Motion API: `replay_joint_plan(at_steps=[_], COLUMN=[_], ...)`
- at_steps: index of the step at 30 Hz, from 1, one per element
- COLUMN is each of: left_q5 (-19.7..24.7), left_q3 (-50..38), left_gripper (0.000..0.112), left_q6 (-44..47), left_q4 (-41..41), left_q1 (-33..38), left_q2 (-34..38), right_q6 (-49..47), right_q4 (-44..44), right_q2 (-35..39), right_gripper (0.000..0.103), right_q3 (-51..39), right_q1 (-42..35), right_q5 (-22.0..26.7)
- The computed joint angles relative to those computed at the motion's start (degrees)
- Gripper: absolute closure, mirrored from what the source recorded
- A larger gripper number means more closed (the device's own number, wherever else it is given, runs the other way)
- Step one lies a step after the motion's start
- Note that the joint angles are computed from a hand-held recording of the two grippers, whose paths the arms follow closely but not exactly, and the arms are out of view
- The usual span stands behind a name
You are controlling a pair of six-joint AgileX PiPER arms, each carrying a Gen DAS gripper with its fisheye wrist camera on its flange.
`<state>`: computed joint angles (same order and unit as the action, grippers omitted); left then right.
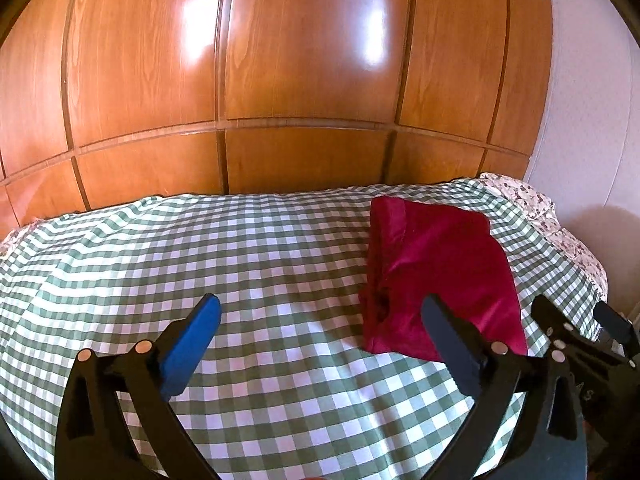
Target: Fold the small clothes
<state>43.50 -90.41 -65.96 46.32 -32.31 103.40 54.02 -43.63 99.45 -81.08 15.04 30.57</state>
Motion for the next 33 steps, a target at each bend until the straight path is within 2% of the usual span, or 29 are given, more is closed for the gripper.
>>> replay_joint_plan(at_steps=[4,21,33], left_q5=[0.8,2.2,2.0], left_q3=[-0.5,-2.0,-1.4], left_gripper=[0.012,0.012,0.012], left_q6=[0.4,2.2,1.8], left_q4=[0.1,-0.2,-0.1], left_q1=[-0.4,-1.2,-1.5], left_q2=[0.1,0.8,0.3], right_q6=[-2.1,-4.2,-2.7], right_q4=[3.0,4.8,3.0], right_q2=[0.3,0.6,0.5], right_gripper=[0.004,0.004,0.004], right_q3=[0.2,0.6,1.2], right_q1=[-0.4,-1.0,-0.4], right_q5=[-0.2,-1.0,-1.4])
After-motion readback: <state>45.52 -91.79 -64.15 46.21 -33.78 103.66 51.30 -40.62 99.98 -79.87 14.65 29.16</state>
